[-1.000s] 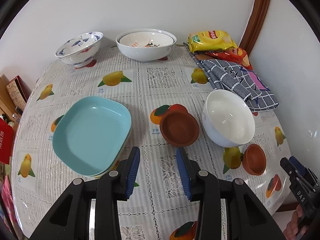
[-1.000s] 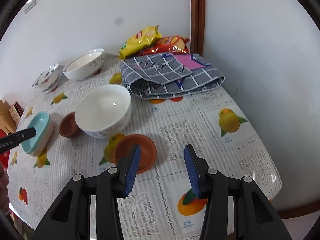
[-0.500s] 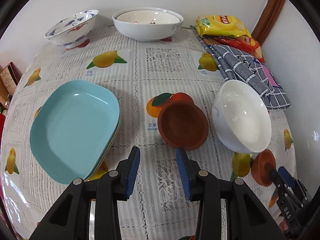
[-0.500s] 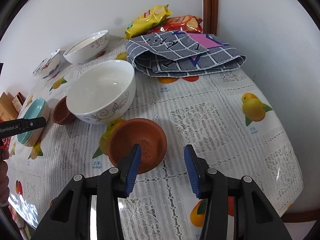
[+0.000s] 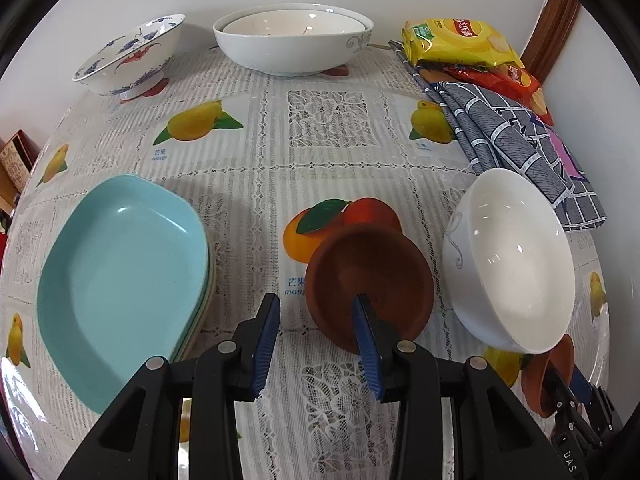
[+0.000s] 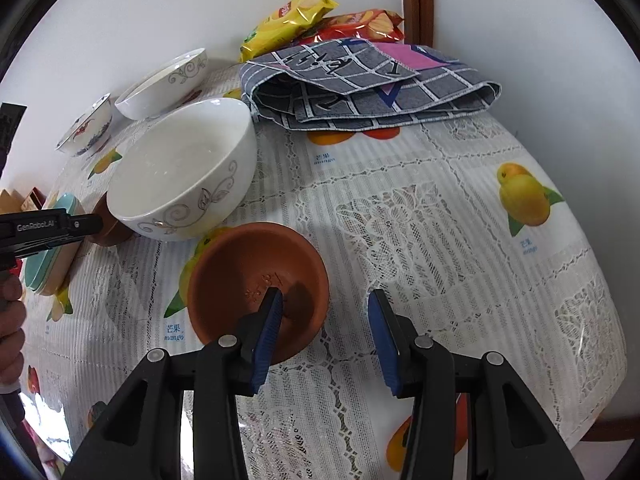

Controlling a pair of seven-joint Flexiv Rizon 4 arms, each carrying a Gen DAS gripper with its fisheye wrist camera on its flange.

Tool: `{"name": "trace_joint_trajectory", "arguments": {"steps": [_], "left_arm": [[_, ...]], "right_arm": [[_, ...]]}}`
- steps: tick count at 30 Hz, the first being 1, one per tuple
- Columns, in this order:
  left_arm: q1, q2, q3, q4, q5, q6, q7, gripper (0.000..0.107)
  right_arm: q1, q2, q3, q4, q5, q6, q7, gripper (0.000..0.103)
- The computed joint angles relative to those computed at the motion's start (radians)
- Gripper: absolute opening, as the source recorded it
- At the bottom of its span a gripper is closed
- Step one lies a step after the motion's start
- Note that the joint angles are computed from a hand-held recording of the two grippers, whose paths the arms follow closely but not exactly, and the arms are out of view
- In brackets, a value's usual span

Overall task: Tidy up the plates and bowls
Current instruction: 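Move the left tool to a brown clay bowl while the right tool reaches another brown bowl, then close the left tool on its brown bowl rim while the right tool grasps the other brown bowl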

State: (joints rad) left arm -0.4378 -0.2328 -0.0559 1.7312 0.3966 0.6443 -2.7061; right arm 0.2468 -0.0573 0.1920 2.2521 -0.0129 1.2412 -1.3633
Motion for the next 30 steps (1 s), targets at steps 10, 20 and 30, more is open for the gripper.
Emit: {"name": "trace_joint_trajectory", "arguments": {"steps": [10, 20, 30], "left_arm": [[0.005, -0.023, 0.006, 0.002, -0.008, 0.03, 0.011, 0.035], [0.012, -0.034, 0.014, 0.022, -0.041, 0.105, 0.047, 0.029], [0.021, -0.033, 0.018, 0.044, -0.075, 0.148, 0.077, 0.025]], "right_arm": [[0.003, -0.016, -0.005, 0.001, -0.028, 0.03, 0.014, 0.045], [-0.001, -0.029, 0.006, -0.002, -0.024, 0.056, 0.015, 0.019], [0.002, -0.029, 0.002, 0.018, -0.043, 0.098, 0.059, 0.018]]}}
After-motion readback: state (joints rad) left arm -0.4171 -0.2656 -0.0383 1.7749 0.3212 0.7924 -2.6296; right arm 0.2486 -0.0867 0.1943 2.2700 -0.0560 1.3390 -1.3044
